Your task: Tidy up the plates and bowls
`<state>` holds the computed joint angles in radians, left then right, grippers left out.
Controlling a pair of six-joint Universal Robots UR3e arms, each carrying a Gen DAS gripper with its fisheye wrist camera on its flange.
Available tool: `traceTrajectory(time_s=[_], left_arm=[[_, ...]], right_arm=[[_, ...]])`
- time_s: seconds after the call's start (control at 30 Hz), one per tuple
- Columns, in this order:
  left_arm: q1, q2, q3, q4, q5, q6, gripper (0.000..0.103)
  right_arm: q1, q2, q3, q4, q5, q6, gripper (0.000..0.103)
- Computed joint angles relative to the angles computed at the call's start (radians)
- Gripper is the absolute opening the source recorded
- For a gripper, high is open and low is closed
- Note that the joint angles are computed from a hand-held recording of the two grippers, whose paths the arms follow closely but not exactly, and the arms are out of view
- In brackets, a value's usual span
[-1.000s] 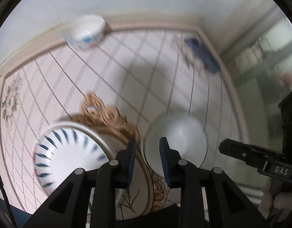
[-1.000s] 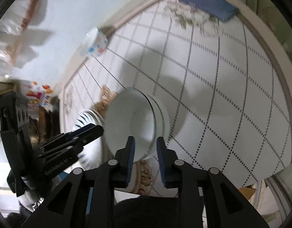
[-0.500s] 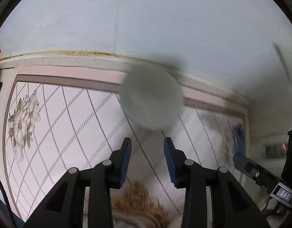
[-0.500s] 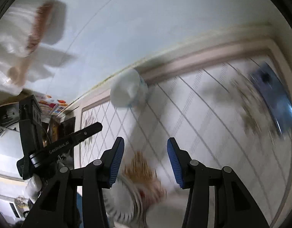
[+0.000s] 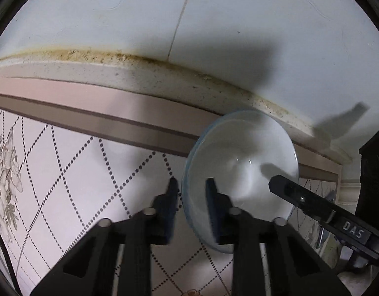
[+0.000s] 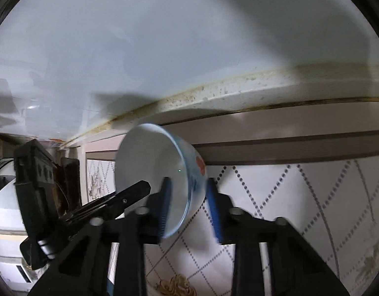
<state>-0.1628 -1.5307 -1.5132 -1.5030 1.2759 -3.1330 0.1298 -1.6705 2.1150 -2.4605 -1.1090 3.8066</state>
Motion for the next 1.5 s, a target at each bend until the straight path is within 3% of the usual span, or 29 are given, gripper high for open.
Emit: traceTrajectory(time_s=[0.27,0.47,0.73,0.97,1.03,1.23,1.37,1.5], left_arm=[[-0.021,0.074,-0.028,-0.008,0.035,0.015,0.016],[-0.038,0.168,-0.013,-0.083,0.03,0.043,0.016],[0.0,0.31,0.107,-0.314,-0.019,0.151,0.016],[0.039,0.416,0.245,-0.553,-0.063,0.259,0.016],[-0.07,0.419,0.234,-0.502,-0.046,0.173,0.016],[-0.164,0.492,0.286,-0.606,-0.04,0.142,0.016],[-0.297,0.522,0.249,-0.57,-0.002,0.052,0.017],[-0.462,0.52,0.216,-0.521,0.047,-0.07,0.016]], right_arm=[[0.045,-0.007,-0.006,-0.014,-0.06,0.013,0.016],[0.1,-0.088,-0.023,0.04,-0.108,0.073,0.017],[0.227,-0.302,-0.053,0.195,-0.223,0.208,0.017],[0.532,-0.371,-0.171,0.326,-0.46,0.465,0.017],[0.626,-0.396,-0.204,0.385,-0.53,0.538,0.017],[1.013,-0.35,-0.339,0.547,-0.792,0.875,0.017],[1.269,-0.277,-0.42,0.657,-0.934,1.147,0.017],[1.439,-0.193,-0.486,0.736,-1.004,1.362,0.017]])
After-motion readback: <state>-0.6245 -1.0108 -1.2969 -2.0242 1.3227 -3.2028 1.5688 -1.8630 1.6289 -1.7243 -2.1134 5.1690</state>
